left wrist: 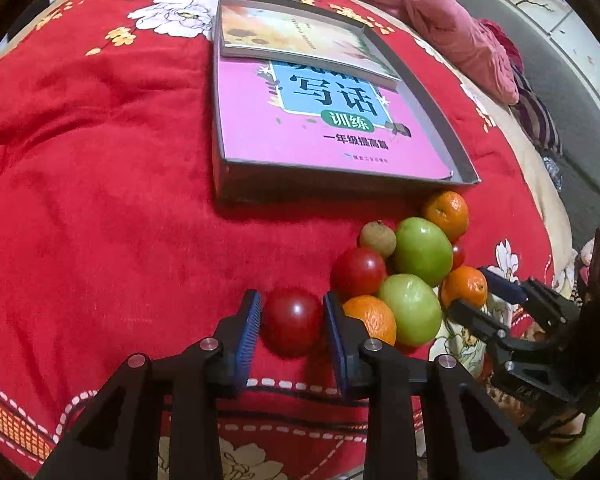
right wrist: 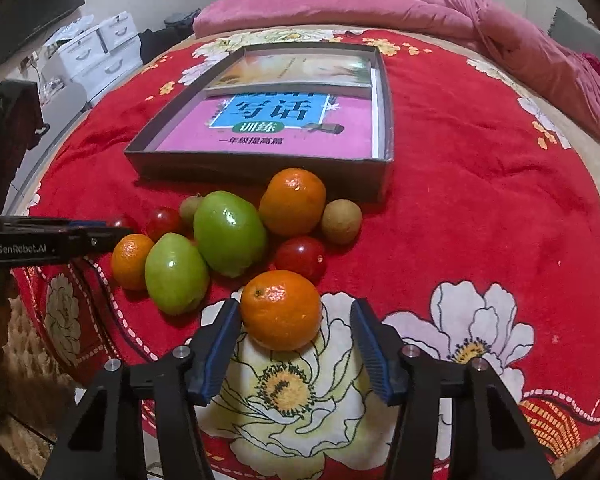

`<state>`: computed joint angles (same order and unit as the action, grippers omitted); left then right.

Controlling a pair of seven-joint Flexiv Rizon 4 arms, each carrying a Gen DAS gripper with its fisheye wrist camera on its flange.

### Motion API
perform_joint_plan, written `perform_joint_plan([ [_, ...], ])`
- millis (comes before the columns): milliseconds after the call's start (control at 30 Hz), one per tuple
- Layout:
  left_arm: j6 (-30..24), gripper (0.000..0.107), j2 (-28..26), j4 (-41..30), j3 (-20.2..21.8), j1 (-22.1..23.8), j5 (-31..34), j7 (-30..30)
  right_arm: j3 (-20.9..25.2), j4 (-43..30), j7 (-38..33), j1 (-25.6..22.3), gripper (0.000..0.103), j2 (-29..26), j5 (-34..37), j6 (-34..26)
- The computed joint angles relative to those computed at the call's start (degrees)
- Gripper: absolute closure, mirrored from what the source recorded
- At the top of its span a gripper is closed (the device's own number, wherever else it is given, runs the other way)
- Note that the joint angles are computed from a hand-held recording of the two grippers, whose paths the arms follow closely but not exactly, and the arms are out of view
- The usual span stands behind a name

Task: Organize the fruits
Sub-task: 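Close the left gripper on the red tomato while the right gripper closes on the orange, then lift and carry the tomato with the left tool while the right tool carries the orange over the tray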

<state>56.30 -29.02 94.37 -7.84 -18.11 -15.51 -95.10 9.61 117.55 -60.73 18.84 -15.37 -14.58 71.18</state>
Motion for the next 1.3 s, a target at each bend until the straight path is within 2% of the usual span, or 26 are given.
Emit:
perform_joint_plan([
  [133,0.1,0.075,-0.8,-0.8,-0.1,0.0,-0.1,-0.2,-0.4,0.0,0.3,0.4,0.052,-0.4,-1.1,0.6],
  [200,0.3,0.076,-0.9,-0.8,-0.2,0.1,-0.4,-0.3,0.3,0.2,-1.1,-0.1,0.061,-0.4,-0.5,1.7],
  [267,0.4,0.076,-0.6,-0.5,-0.3,0.2,-0.6,-0.3,-0.3,0.9,-0.9,0.4,0.061,-0.1,-1.6,2.5],
  [400,0.8,0.076,0.0,0.7,-0.8,0.6,-1.7,0.0,1.2,0.5,-2.6,-1.0,0.062,0.0,2.0,2.7],
  [667,2.6,0.076,1.2,2.4,-1.2,1.0,-3.5,0.1,0.6,1.2,-1.8,-1.1,0.062,1.9,2.8,4.7],
  [1300,1.5,0.076,3.1,-1.5,1.3,-0.8,2.5,-4.1,0.0,-2.3,-2.6,-2.7,0.062,1.6,3.5,8.1],
])
